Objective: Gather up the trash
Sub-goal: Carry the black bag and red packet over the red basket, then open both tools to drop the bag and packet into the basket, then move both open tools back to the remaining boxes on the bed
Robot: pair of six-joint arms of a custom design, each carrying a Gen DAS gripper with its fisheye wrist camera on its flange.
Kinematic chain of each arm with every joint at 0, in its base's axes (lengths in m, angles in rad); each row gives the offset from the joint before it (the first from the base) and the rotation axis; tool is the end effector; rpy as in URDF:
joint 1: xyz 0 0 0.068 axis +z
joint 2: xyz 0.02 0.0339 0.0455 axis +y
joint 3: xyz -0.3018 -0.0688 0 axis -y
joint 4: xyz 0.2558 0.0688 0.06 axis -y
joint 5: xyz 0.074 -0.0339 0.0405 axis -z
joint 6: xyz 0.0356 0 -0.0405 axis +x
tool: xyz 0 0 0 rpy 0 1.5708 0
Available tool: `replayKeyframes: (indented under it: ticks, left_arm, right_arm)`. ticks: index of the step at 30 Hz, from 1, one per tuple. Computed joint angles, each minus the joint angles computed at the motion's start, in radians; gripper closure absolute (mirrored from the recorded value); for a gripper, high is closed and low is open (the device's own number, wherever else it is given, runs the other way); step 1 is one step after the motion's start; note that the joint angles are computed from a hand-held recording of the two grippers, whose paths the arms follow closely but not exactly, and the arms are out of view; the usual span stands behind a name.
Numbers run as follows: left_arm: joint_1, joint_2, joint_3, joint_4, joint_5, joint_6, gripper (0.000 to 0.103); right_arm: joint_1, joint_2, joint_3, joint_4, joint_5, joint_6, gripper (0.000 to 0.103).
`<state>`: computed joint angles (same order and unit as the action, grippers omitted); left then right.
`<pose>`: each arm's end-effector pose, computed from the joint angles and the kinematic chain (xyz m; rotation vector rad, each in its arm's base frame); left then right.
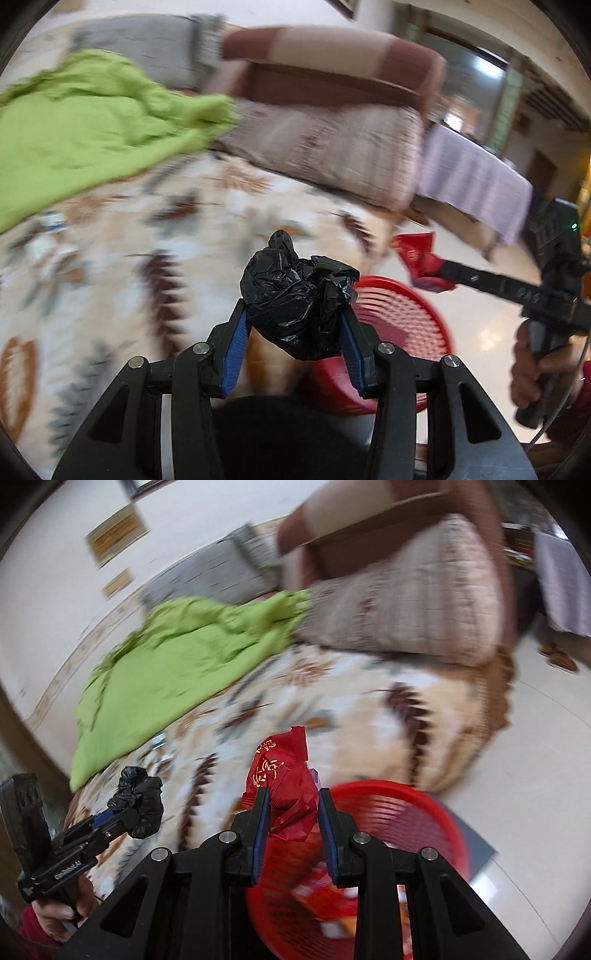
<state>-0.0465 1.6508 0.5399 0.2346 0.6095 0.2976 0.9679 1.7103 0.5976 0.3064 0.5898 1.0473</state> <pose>0.2762 -0.0333 0.1325 0.6560 2.2359 -0.6176 0.1868 0.2364 0.1347 0.3601 2.2141 0.3958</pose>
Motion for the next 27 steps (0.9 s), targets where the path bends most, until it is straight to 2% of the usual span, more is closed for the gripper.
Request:
replayKeyframes:
  ticks: [3,5,6,7,8,9,12,19,22,27]
  left_arm:
    - [-0.131,0.049,0.043,-0.043,-0.01,-0.04,0.057]
    - [-0.202,0.093,0.065,-0.046,-0.039,-0.05,0.045]
    - [-0.228,0.103,0.07,-0.047,-0.059,-0.057,0.042]
    - [-0.24,0.11,0.069,-0.046,-0.067,-0.059,0.042]
    - [-0.239,0.111,0.062,-0.038,-0.067,-0.058,0.042]
    - [-0.234,0.104,0.053,-0.033,-0.066,-0.055,0.042]
    - [-0.2,0.095,0.044,-0.036,-0.061,-0.048,0.042]
    - [0.0,0.102,0.093,-0.108,0.003,-0.024,0.042]
    - [0.122,0.113,0.121,-0.129,0.03,-0.003,0.041]
    - [0.345,0.183,0.22,-0.163,0.06,0.005,0.038]
  right_arm:
    - [0.014,-0.056,-0.076,-0.041,0.033,0.079,0.073]
    - [0.007,-0.071,-0.12,-0.033,0.024,0.105,0.073]
    - [0.0,-0.068,-0.137,-0.019,0.009,0.116,0.071]
    - [-0.012,-0.058,-0.15,-0.004,-0.023,0.127,0.067]
    - [-0.019,-0.054,-0.165,0.011,-0.039,0.13,0.058]
    - [-0.025,-0.047,-0.169,0.014,-0.046,0.137,0.054]
    - [-0.03,-0.048,-0.174,0.017,-0.028,0.134,0.054]
    - [-0.06,0.0,-0.093,0.101,-0.066,0.003,0.054]
    - [-0.076,0.074,0.015,0.127,-0.142,-0.077,0.054]
    - [-0.08,0.217,0.264,0.048,-0.235,-0.208,0.054]
